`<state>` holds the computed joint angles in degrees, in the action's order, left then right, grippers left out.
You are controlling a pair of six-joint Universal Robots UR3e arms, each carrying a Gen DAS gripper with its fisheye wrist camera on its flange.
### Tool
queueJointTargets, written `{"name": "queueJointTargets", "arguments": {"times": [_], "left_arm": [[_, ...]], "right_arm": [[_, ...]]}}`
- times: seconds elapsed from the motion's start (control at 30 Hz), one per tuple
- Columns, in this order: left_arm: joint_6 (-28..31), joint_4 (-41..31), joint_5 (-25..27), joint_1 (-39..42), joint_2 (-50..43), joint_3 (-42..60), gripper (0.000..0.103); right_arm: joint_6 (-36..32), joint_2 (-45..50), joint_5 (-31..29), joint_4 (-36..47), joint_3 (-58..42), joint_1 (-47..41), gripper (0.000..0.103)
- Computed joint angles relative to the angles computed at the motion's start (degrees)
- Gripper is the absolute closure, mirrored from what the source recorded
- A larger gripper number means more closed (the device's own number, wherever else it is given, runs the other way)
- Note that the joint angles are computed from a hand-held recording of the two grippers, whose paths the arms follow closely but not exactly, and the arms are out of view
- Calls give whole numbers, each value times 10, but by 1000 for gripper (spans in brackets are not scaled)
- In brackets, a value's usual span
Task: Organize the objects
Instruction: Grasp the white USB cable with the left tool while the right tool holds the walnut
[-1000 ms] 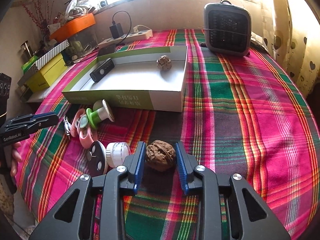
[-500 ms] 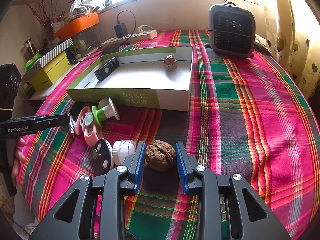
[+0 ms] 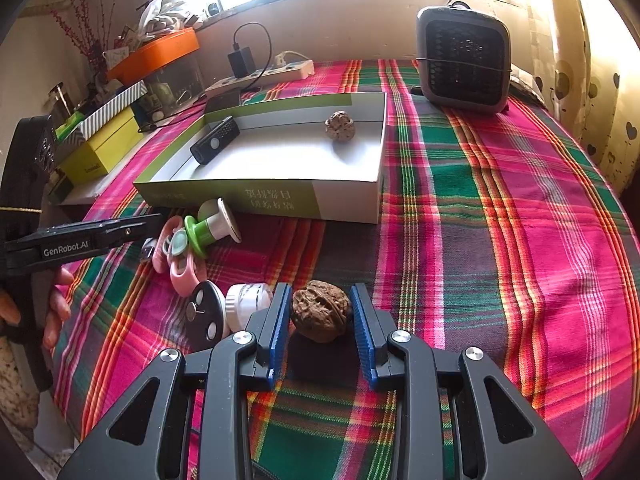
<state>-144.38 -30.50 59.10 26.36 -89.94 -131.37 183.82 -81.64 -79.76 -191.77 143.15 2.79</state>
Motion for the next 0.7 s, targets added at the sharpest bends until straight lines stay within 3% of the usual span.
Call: {"name": "queueJointTargets", "arguments": {"times": [0.13, 0.4, 0.53, 0.7], "left_arm": [[-4, 10, 21, -4, 26, -21, 72], [12, -29, -3, 32, 90, -60, 72], [-5, -10, 33, 3, 84, -64, 72], [1, -13, 39, 0, 95, -75, 72]], "right_arm": [[-3, -3, 9, -3, 5, -7, 71], [-3, -2, 16, -7, 10, -12, 71], [-5, -2, 18, -7, 10, -13, 71], [-7, -5, 26, -11, 16, -20, 71]]}}
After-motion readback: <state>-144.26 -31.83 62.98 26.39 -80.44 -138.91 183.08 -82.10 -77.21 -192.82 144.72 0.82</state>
